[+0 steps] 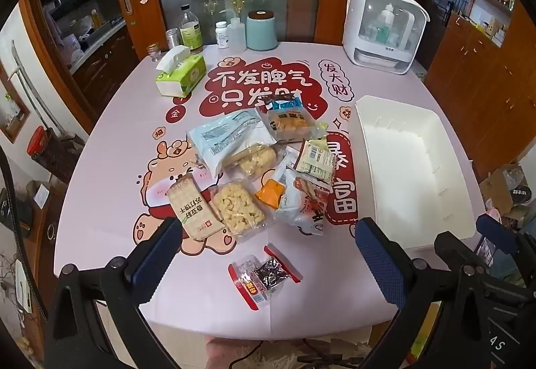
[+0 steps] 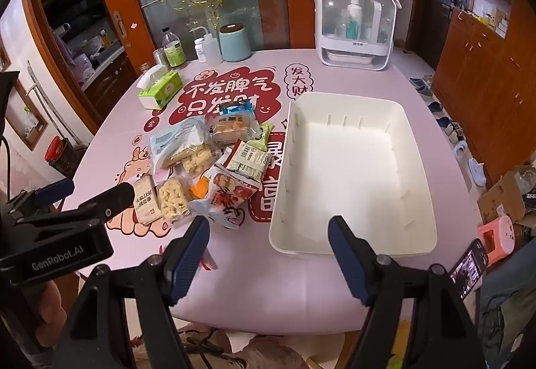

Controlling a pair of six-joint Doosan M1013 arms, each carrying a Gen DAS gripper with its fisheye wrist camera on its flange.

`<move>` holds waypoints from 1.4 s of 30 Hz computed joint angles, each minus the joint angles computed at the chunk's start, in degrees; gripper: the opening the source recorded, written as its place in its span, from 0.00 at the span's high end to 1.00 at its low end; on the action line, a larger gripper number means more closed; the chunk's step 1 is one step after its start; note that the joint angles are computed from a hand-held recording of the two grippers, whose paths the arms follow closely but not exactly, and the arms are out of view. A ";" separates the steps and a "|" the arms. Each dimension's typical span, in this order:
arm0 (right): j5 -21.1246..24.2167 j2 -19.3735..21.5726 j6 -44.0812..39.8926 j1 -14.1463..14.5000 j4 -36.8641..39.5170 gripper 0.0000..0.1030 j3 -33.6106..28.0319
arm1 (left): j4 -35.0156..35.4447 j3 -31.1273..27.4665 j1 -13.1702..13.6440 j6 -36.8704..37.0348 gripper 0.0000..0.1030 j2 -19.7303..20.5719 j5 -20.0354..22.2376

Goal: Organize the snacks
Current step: 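Move both tools toward the snack pile beside the white tray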

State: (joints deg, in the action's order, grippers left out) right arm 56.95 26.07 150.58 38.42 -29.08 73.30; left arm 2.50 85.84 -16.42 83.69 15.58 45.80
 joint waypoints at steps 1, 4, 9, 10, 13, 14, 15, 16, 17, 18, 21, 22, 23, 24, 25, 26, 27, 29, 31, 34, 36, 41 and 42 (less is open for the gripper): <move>-0.05 0.10 0.06 0.01 -0.03 0.28 -0.07 | 0.85 -0.30 -0.14 -0.37 0.01 0.14 0.87; 1.16 0.59 0.21 0.09 -0.40 0.28 -0.70 | 1.69 -0.11 -0.26 -0.78 0.01 0.06 0.36; 0.97 -0.04 1.70 0.10 -1.14 0.28 -0.11 | 2.17 -0.07 -0.43 -1.05 0.01 0.06 0.46; 1.06 0.07 1.76 -0.01 -1.00 0.28 -0.26 | 2.23 0.05 -0.36 -0.89 0.01 0.06 0.40; 1.47 0.44 1.99 -0.04 -0.94 0.28 -0.93 | 1.71 0.14 0.21 0.44 0.01 0.16 0.10; 1.42 0.47 1.77 -0.07 -0.75 0.28 -1.03 | 1.66 0.33 0.26 0.57 0.01 0.15 -0.09; 1.23 0.47 2.20 0.10 -0.90 0.28 -0.89 | 1.84 0.46 0.21 0.35 0.01 0.18 -0.19; 1.16 0.48 1.89 0.09 -0.70 0.28 -0.93 | 2.09 0.43 0.09 0.06 0.01 0.18 -0.14; 1.20 0.62 1.72 0.08 -0.58 0.28 -1.05 | 1.96 0.55 0.18 0.15 0.01 0.11 -0.15; 1.34 0.75 1.52 0.09 -0.43 0.28 -1.20 | 1.87 0.67 0.31 0.25 0.01 -0.06 -0.08; 1.47 0.90 1.43 0.06 -0.19 0.28 -1.36 | 1.50 0.95 0.40 0.79 0.01 -0.14 -0.12; 1.53 0.95 1.45 0.03 -0.09 0.28 -1.39 | 1.46 1.08 0.42 0.79 0.01 -0.20 -0.21; 1.65 1.03 1.43 0.00 0.04 0.28 -1.53 | 1.40 0.93 0.43 0.94 0.01 -0.15 -0.02; 1.63 1.04 1.46 -0.03 0.13 0.28 -1.53 | 1.34 1.19 0.45 1.11 0.01 -0.28 -0.25; 1.64 1.05 1.50 -0.05 0.16 0.28 -1.53 | 1.21 0.89 0.47 1.29 0.01 -0.15 0.06; 1.57 1.02 1.65 -0.02 -0.05 0.28 -1.38 | 1.13 0.94 0.48 1.56 0.01 -0.17 0.03; 1.57 1.06 1.79 -0.03 -0.03 0.28 -1.33 | 1.07 1.03 0.47 1.87 0.01 -0.22 -0.04; 1.48 1.06 1.89 -0.08 0.21 0.28 -1.17 | 1.10 1.01 0.36 2.22 0.01 -0.29 -0.04; 1.34 1.04 1.85 -0.12 0.53 0.28 -1.07 | 1.11 1.05 0.28 2.46 0.01 -0.43 -0.21; 1.13 1.08 1.91 -0.17 0.71 0.28 -1.06 | 1.43 1.29 0.17 2.38 0.01 -0.71 -0.57; 1.15 1.02 1.71 -0.19 0.78 0.28 -1.03 | 1.38 1.46 0.21 2.50 0.01 -0.84 -0.82; 0.91 1.40 0.46 -0.20 1.82 0.28 -1.52 | 1.90 1.52 0.26 2.05 0.01 -0.99 -0.70; 0.97 1.40 0.31 -0.17 1.91 0.28 -1.63 | 1.90 1.58 0.31 2.01 0.01 -1.07 -0.79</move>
State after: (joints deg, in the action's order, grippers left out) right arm 57.92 27.47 150.90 38.25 -27.16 71.66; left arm 4.40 87.42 -16.11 85.70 14.51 45.01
